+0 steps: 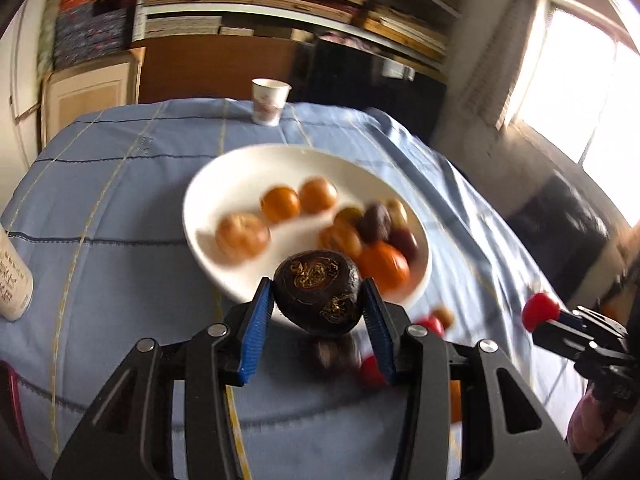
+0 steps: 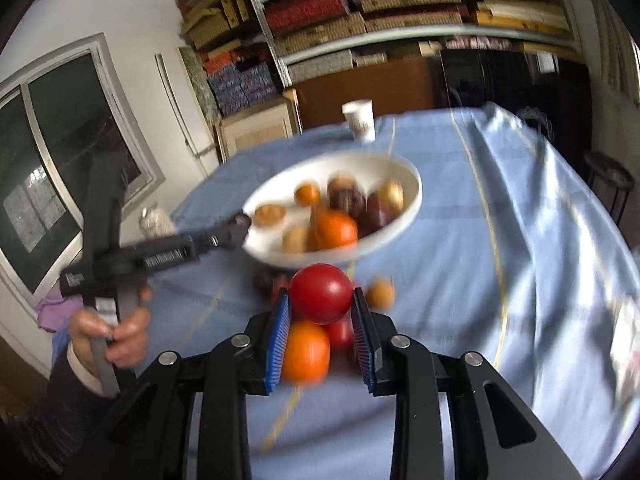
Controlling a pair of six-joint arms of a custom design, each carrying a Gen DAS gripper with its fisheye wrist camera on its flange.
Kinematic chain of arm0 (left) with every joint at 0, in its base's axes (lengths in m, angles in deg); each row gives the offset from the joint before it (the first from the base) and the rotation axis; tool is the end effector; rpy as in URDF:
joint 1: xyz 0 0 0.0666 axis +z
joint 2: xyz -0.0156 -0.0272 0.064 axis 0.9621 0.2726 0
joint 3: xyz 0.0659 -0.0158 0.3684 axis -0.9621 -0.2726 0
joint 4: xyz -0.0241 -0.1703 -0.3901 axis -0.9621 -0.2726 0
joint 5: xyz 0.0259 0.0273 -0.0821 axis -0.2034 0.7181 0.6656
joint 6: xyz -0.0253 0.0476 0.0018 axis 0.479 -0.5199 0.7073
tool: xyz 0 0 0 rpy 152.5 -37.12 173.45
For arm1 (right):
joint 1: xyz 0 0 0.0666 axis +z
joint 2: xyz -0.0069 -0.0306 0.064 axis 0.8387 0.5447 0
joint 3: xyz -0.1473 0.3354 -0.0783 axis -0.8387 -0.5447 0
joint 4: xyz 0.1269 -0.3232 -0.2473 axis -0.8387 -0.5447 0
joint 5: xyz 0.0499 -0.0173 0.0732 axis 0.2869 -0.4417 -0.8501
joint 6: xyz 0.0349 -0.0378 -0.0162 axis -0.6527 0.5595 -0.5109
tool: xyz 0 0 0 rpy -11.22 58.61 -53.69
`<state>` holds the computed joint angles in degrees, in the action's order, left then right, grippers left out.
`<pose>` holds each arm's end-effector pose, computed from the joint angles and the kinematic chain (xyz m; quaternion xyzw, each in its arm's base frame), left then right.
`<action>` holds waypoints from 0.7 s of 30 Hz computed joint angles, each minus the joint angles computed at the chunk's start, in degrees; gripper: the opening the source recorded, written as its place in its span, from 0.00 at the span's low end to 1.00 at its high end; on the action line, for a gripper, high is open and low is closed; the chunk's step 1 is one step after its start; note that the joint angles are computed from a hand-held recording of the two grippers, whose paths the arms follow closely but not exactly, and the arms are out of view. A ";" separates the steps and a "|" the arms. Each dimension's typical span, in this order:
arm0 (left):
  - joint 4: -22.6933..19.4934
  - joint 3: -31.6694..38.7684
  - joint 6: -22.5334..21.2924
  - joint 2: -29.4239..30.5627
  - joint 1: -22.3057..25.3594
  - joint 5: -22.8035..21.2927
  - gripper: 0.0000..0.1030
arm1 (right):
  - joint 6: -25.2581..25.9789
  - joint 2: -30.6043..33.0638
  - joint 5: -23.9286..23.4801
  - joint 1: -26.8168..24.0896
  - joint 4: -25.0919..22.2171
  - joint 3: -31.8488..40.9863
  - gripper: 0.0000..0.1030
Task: Organize fruits
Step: 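Carry the tomato and brown fruit over the plate and open both tools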
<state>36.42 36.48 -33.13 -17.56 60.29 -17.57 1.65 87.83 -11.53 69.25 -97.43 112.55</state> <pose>0.4198 -0.1051 0.3176 -0.0285 0.9105 -0.1212 0.3944 0.4096 0.1042 0.3368 -0.1851 0.8725 0.2438 0.3809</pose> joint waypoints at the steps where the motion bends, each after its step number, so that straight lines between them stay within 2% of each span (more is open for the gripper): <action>1: 0.39 0.77 0.62 0.74 0.29 -0.06 0.43 | -0.51 1.81 0.05 0.31 0.36 1.83 0.30; 3: 1.70 2.01 1.28 2.15 0.46 -1.62 0.43 | -2.07 7.28 -0.57 1.20 0.16 6.89 0.30; 5: 2.62 2.74 1.85 3.36 0.11 -4.32 0.43 | -3.14 11.40 0.57 2.44 0.81 10.48 0.30; 8: 2.98 3.58 1.35 4.99 -0.20 -5.35 0.43 | -2.97 16.38 3.67 4.50 2.49 14.76 0.30; 13: 3.40 3.79 0.12 5.92 -0.84 -7.35 0.43 | -5.59 23.20 4.19 5.89 -0.48 21.48 0.32; 14: 3.72 3.56 0.00 5.68 -1.09 -8.62 0.53 | -6.32 23.73 4.59 6.06 -0.55 22.04 0.41; 15: 3.96 3.26 0.11 5.18 -1.27 -9.93 0.68 | -6.97 23.39 4.98 6.13 -0.01 21.67 0.47; 17: 5.87 1.83 0.35 3.00 -1.56 -12.33 0.76 | -8.10 21.76 4.91 5.89 1.07 20.19 0.48; 19: 6.95 0.47 1.29 0.37 -1.35 -12.99 0.89 | -8.60 18.35 3.54 5.20 2.74 16.70 0.51; 20: 7.54 -0.85 3.23 -1.69 -1.21 -13.93 0.96 | -8.27 16.57 3.43 4.86 3.95 14.72 0.56; 21: 7.60 -1.53 4.45 -2.82 -1.10 -14.52 0.95 | -7.68 14.68 4.04 4.65 5.28 12.57 0.61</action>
